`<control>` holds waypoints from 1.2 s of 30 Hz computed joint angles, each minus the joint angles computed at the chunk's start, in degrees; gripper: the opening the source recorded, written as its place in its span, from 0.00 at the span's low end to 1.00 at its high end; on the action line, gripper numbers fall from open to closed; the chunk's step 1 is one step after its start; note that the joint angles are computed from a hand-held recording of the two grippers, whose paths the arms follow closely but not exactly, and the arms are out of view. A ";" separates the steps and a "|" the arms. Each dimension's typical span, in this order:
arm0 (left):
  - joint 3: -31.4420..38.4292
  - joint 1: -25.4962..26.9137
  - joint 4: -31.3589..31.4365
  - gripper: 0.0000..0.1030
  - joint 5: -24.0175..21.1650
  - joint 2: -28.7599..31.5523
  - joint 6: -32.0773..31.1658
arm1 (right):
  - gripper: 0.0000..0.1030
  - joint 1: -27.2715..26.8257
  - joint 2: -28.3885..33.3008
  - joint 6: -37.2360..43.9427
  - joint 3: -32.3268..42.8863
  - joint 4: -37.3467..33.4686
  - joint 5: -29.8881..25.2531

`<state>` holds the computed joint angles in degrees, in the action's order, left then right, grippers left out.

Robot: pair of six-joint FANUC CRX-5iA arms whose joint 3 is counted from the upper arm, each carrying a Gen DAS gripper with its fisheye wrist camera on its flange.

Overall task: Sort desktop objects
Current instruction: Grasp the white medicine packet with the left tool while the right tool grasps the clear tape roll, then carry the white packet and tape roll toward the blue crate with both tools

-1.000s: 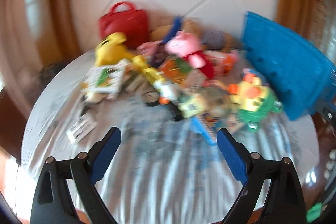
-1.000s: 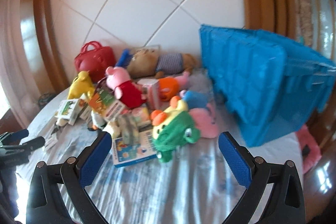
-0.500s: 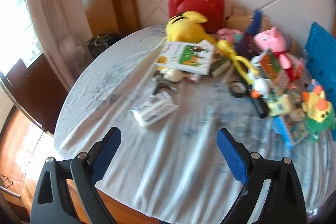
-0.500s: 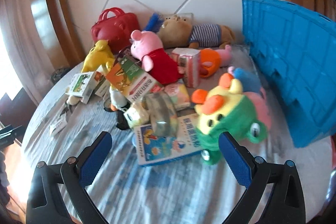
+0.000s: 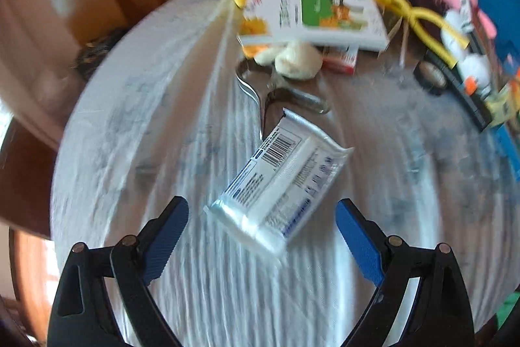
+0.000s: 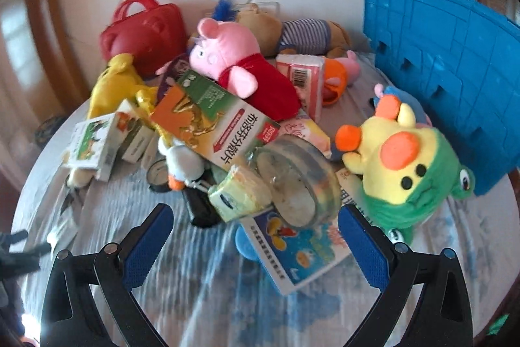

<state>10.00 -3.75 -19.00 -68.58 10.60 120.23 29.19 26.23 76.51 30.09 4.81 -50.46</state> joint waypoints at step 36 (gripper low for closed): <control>13.66 -4.85 -0.60 0.53 3.58 4.42 3.71 | 0.13 -4.84 6.22 3.40 7.69 2.89 -0.77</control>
<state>23.66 -8.60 -19.60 -65.00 15.03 123.94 24.35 32.45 79.91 37.77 7.70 -51.24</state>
